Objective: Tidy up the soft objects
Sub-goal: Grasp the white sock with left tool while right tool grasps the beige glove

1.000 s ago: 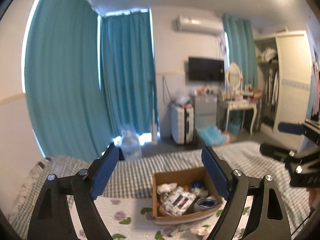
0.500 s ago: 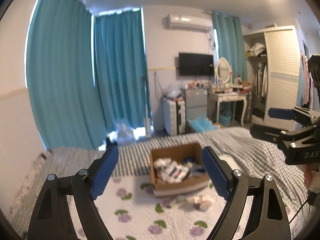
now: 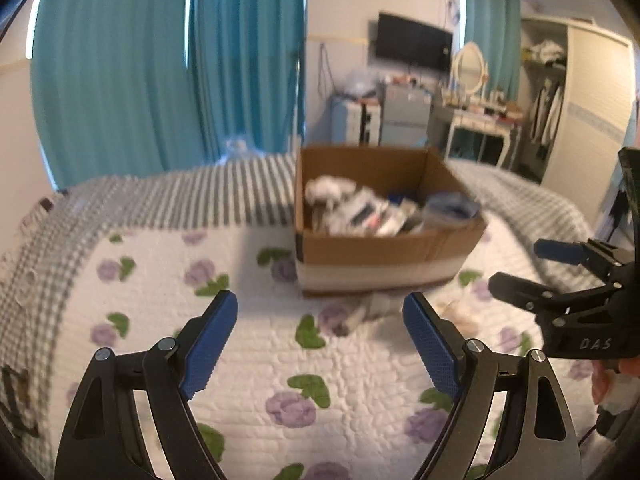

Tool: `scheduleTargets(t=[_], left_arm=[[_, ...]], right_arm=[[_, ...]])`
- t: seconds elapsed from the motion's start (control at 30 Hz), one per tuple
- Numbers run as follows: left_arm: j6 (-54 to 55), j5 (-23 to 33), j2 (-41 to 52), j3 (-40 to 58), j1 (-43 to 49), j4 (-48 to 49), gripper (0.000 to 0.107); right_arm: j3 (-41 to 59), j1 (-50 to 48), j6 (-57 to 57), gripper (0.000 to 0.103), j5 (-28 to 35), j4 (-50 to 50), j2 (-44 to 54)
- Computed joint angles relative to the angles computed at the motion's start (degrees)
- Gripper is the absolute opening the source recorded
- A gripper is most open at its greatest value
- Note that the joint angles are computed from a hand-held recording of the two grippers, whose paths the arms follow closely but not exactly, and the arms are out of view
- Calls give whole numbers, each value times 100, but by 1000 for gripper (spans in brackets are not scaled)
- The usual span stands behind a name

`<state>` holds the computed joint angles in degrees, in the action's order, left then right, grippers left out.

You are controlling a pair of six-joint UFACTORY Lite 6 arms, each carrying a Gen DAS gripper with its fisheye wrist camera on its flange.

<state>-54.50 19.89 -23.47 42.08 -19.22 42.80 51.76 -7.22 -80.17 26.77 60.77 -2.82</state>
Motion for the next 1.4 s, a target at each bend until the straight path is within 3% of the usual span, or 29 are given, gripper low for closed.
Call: scheduleTargets(t=[0.17, 0.27, 0.33, 0.43, 0.5, 0.67, 0.8, 0.93, 1.07, 1.27, 1.33, 1.4], left_arm=[[-855, -615, 1058, 56, 192, 849, 86], [-1107, -877, 1593, 188, 351, 1162, 86], [-1292, -966, 1850, 248, 380, 1361, 86], [-1577, -915, 2070, 326, 313, 1644, 86], [-1739, -835, 2158, 362, 180, 1742, 86], [-218, -692, 2262, 609, -152, 54, 86], [-104, -562, 2512, 953, -429, -334, 86], [-1248, -367, 3183, 1432, -550, 692, 86], [-1908, -539, 3875, 1811, -452, 1217, 84], [-3745, -593, 4435, 2121, -525, 3268, 84], [-3787, -861, 4532, 2188, -417, 3401, 74], [-3724, -1236, 4462, 2085, -281, 3358, 53]], right_arm=[[410, 405, -614, 71, -564, 590, 1542], [798, 416, -810, 43, -567, 834, 2335], [894, 350, -1159, 31, -495, 1161, 2564], [809, 113, -1688, 23, -305, 1623, 2500], [762, -70, -1638, 21, -130, 1524, 2323], [497, -417, -1932, 20, -354, 1658, 1723], [615, -637, -1887, 19, -307, 1521, 1725], [1021, -723, -1619, 19, -286, 1276, 2078], [1426, -599, -1449, 19, -354, 1012, 2451], [1875, -510, -1087, 20, -256, 554, 2901], [1889, -493, -1088, 20, -262, 553, 2935], [1850, -503, -1119, 20, -241, 600, 2893]])
